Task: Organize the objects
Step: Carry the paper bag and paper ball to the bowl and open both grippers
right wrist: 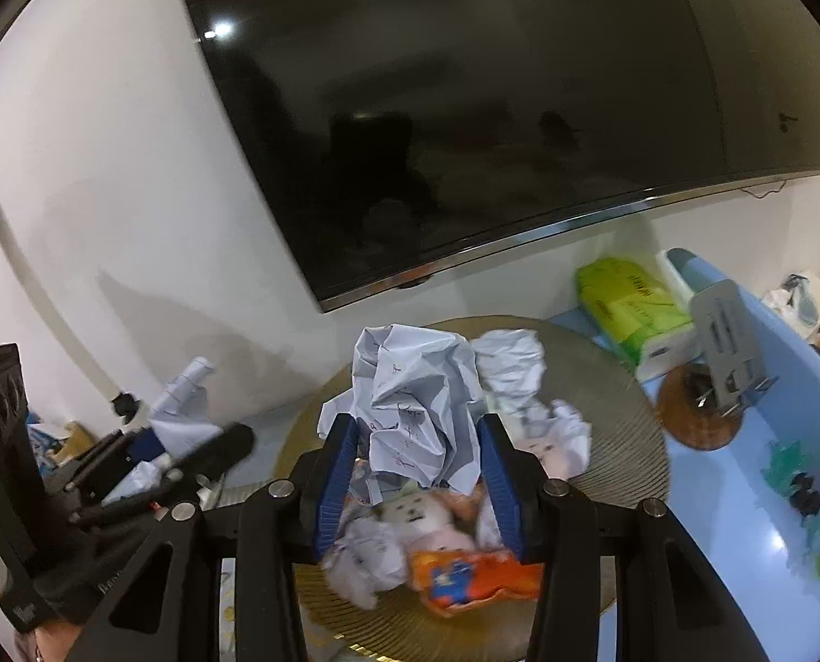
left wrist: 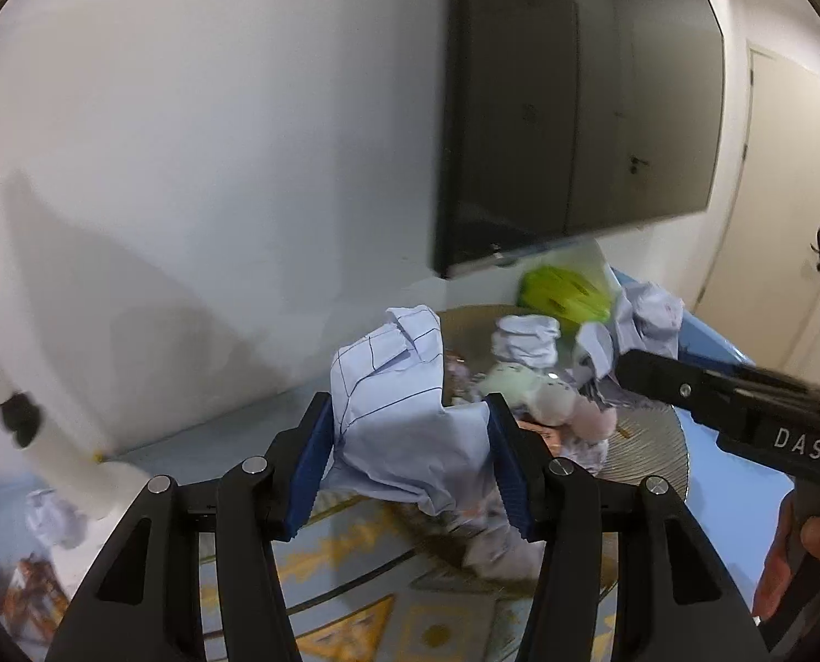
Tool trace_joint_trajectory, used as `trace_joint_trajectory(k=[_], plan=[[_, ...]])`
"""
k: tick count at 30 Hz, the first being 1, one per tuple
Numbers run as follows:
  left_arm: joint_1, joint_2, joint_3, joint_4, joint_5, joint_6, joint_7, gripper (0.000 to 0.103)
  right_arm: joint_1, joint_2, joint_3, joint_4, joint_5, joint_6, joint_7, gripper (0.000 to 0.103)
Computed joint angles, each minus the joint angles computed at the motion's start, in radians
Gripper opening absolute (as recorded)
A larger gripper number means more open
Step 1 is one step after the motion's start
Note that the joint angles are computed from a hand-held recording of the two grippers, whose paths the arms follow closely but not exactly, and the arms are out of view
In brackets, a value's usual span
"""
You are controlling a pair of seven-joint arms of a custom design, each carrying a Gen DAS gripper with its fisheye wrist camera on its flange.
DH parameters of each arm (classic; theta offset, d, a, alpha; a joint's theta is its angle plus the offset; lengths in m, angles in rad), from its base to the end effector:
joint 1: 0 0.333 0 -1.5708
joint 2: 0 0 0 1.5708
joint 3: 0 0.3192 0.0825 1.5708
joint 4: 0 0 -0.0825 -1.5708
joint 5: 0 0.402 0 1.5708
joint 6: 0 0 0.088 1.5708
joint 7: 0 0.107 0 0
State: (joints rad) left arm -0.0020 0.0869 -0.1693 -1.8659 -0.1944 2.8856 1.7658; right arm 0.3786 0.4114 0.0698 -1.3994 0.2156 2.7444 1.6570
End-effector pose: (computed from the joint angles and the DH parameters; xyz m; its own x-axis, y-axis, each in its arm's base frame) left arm 0.6444 -0.0961 0.5771 -0.2124 -0.9764 0.0380 -0.5829 0.0954 -0.8070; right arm 0.6855 0.3077 0.5837 0.3146 -0.9002 -0.3011 -0.6557 0.0232 -0.7546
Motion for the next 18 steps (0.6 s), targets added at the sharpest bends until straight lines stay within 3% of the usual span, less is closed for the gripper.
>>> trace_joint_trajectory(k=[1,2,3,4,13,18], plan=[[-0.001,0.018,-0.006,0.02,-0.007,-0.021,0.013,0.057,0.001,0.015,-0.007,0.023,-0.006,-0.022,0.008,0.05],[-0.001,0.036,-0.011,0.044,-0.011,-0.06,0.024,0.067,0.002,0.038,-0.016,0.061,-0.017,-0.061,0.023,0.076],[-0.001,0.057,-0.017,0.075,-0.016,-0.111,0.035,0.103,0.008,0.058,-0.028,0.091,-0.033,-0.091,0.042,0.095],[0.006,0.07,-0.03,0.086,-0.046,-0.127,0.068,0.103,0.017,0.07,-0.043,0.107,-0.055,-0.101,0.065,0.103],[-0.017,0.02,-0.012,0.009,0.039,-0.067,0.003,0.102,0.01,0.084,-0.043,0.111,-0.08,-0.105,0.12,0.103],[0.0,0.0,0.001,-0.017,0.004,-0.083,0.023,0.103,0.02,0.055,-0.043,0.084,-0.097,-0.096,0.15,0.103]])
